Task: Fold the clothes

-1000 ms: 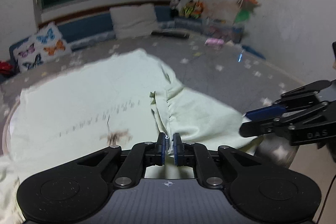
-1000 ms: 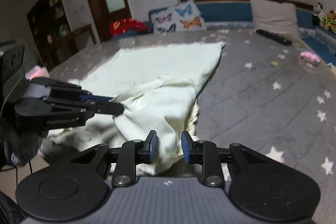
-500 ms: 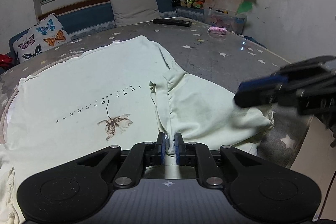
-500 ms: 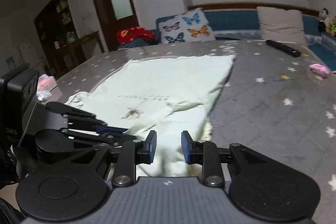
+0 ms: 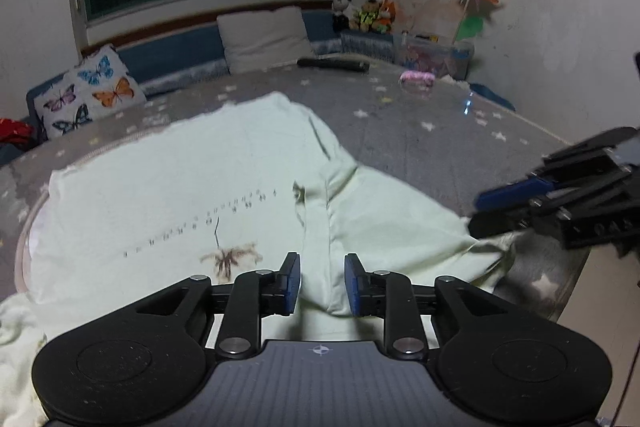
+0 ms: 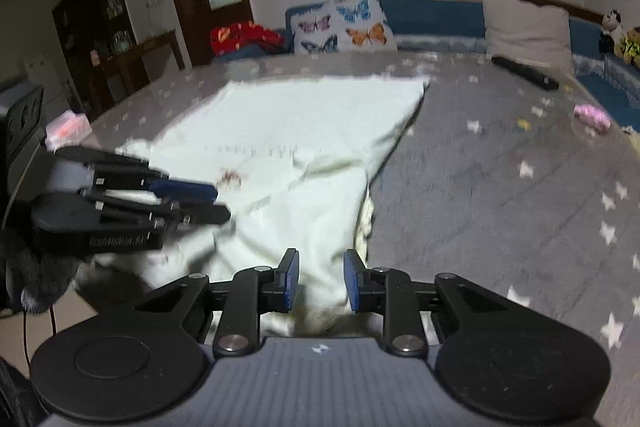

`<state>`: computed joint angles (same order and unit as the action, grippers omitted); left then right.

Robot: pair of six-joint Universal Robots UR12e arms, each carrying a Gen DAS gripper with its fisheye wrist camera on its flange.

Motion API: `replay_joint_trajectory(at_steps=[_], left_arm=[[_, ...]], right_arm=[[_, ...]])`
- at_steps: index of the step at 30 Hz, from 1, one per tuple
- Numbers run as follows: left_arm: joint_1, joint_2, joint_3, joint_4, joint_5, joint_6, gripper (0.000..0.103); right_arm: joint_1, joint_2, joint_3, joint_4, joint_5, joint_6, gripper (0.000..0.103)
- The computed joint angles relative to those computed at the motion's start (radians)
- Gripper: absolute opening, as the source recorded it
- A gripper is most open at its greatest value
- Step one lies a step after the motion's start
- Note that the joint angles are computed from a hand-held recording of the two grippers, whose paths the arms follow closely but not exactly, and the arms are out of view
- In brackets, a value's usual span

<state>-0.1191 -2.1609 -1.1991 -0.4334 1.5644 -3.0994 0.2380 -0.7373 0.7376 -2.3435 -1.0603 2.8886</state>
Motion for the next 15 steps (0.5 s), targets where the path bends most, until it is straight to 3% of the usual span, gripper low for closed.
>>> replay_joint_trajectory(at_steps=[4,9,15], left_arm=[[-0.004,-0.008,0.012,0.004,-0.033,0.028,0.026],[-0.011,-0.026,0.035,-0.031,-0.073,0.071,0.026],[-0.008,-0.032,0.039,-0.068,-0.104,0.07,0.027]], right_arm=[[0.008,0.045,-0.08,0.002,-0.001,-0.008,0.024],[0.023,0.136,-0.247,0.085,-0.024,-0.038,0.024],[0.042,0.294,-0.539,0.235,-0.055,-0.059,0.024]])
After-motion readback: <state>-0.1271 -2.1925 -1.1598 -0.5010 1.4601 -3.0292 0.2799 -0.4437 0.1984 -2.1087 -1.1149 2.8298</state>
